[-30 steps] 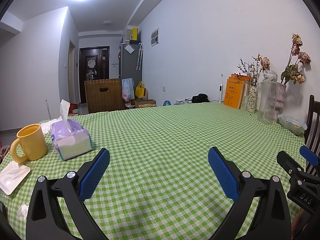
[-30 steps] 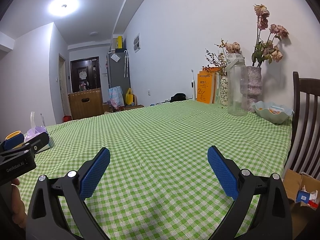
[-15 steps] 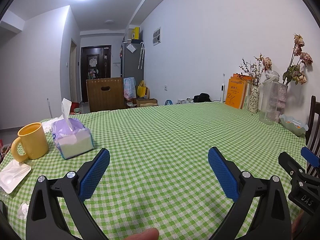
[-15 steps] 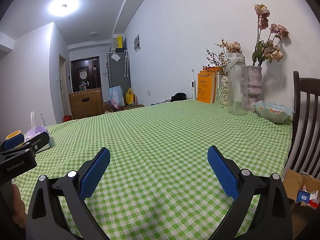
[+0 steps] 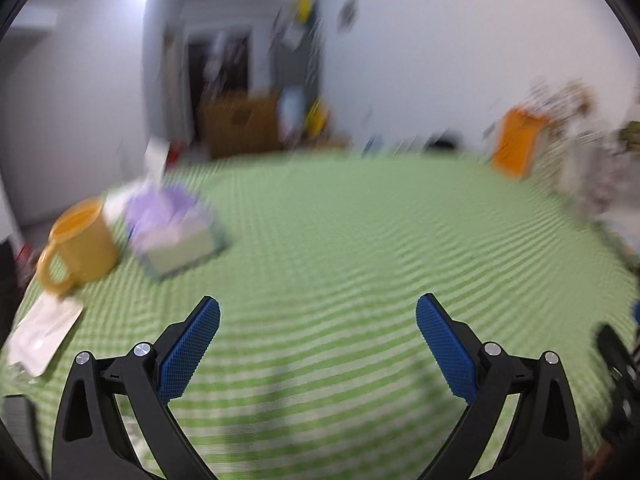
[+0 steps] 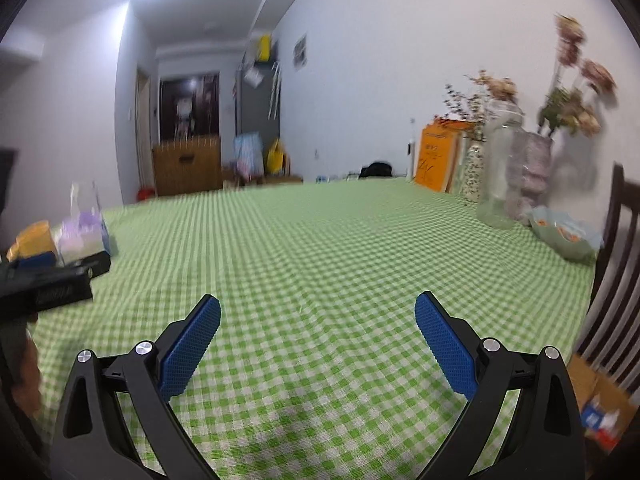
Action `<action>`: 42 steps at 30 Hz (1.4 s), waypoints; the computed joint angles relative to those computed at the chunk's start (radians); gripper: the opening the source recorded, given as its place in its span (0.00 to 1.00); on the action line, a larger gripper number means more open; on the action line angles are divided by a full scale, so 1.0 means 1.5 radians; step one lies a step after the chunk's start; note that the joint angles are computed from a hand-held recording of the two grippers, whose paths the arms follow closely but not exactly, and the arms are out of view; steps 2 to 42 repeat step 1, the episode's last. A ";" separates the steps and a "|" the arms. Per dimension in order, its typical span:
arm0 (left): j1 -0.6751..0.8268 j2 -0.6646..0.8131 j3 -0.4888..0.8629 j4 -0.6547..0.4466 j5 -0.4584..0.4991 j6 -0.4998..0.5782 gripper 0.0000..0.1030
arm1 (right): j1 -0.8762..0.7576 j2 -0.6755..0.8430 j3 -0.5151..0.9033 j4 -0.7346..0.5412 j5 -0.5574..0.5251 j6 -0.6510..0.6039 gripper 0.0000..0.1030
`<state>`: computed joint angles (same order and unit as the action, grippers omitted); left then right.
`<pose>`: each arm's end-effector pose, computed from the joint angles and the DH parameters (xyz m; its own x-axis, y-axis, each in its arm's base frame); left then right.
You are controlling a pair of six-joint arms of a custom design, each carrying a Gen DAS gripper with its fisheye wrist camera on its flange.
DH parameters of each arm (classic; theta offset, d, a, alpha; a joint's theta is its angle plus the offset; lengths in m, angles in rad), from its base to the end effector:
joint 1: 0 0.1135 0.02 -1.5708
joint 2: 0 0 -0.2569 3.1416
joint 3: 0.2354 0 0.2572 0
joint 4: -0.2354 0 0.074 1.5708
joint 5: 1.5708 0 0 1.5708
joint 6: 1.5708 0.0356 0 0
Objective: Collect trash
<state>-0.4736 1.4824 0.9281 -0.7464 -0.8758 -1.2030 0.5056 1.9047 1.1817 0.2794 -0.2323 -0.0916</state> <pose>0.2504 -0.0976 0.1955 -0.4108 -0.4610 -0.7866 -0.7609 0.6487 0.0172 0.3718 0.2152 0.1891 -0.3142 -0.2757 -0.9085 -0.6848 0.7285 0.0158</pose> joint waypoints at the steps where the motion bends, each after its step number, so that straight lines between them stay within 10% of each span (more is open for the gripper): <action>1: 0.068 -0.010 0.005 -0.014 0.094 0.038 0.93 | 0.011 0.014 0.047 -0.073 0.000 -0.013 0.91; 42: 0.068 -0.010 0.005 -0.014 0.094 0.038 0.93 | 0.011 0.014 0.047 -0.073 0.000 -0.013 0.91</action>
